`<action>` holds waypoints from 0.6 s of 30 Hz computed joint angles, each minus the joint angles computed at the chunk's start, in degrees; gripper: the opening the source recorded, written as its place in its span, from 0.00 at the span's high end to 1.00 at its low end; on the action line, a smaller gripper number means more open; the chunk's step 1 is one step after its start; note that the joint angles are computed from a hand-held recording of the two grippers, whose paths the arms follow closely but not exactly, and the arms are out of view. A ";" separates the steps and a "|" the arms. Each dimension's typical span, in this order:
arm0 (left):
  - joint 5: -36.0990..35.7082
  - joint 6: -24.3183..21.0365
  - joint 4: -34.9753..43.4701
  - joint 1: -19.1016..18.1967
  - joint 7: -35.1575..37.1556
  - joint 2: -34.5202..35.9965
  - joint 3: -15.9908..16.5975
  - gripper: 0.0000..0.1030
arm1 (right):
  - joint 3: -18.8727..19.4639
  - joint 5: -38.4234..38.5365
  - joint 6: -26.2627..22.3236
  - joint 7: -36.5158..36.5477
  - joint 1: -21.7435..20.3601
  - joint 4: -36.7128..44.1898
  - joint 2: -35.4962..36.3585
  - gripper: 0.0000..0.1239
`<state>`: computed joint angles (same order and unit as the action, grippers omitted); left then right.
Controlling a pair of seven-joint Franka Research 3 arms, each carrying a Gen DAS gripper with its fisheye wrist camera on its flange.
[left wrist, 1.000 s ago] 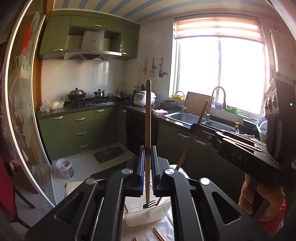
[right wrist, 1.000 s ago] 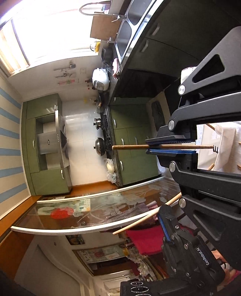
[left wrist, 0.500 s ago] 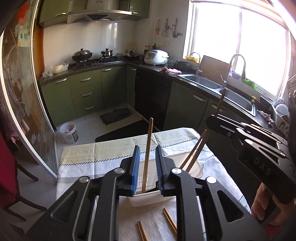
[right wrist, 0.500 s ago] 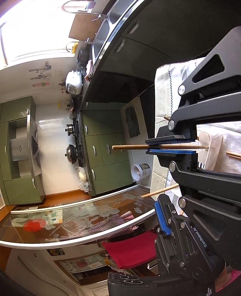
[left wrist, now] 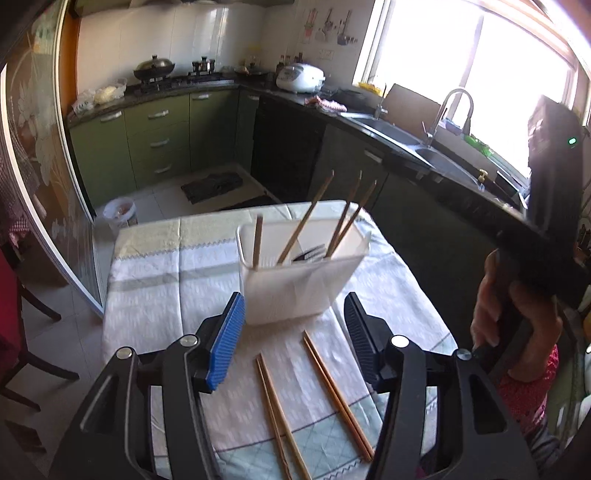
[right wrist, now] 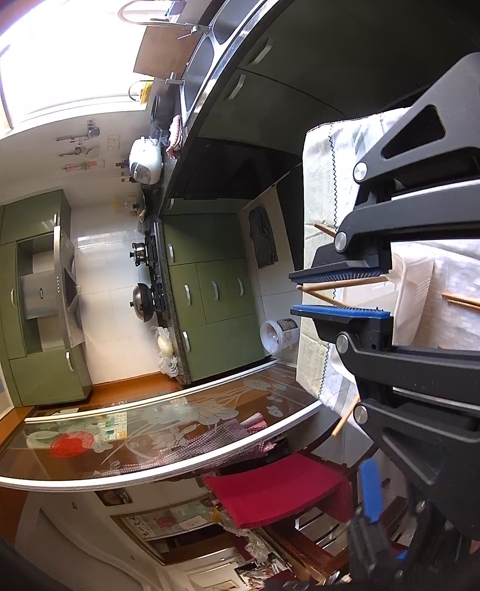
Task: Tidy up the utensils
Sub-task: 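Lower the left gripper to a wooden chopstick and close on it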
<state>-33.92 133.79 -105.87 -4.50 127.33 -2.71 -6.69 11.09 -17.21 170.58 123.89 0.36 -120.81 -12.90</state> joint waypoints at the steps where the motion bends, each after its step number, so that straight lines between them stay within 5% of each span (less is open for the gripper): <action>1: 1.54 -2.00 -0.34 0.25 -0.70 0.31 0.17 0.47 | -0.16 0.10 1.12 0.03 0.23 -2.03 -2.10 0.79; 6: 13.24 -8.40 -1.28 0.86 -7.92 4.97 -0.62 0.47 | -0.15 4.34 3.89 -2.35 1.09 -14.48 -13.90 0.72; 8: 16.11 -11.24 -0.63 1.35 -10.27 7.52 -0.95 0.56 | -1.53 7.27 4.12 -3.67 2.96 -19.90 -18.41 0.69; 10: 19.18 -11.69 -0.29 1.60 -12.57 9.47 -1.35 0.65 | -2.25 9.94 4.01 -4.10 3.80 -24.93 -22.56 0.66; 18: 23.56 -11.76 1.30 1.86 -16.03 12.34 -3.09 0.66 | -7.25 20.92 3.66 -6.84 8.43 -38.07 -30.57 0.66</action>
<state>-10.36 122.03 -104.57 -2.64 111.30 9.63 -9.78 3.83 3.71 174.24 117.06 8.79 -158.88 -43.48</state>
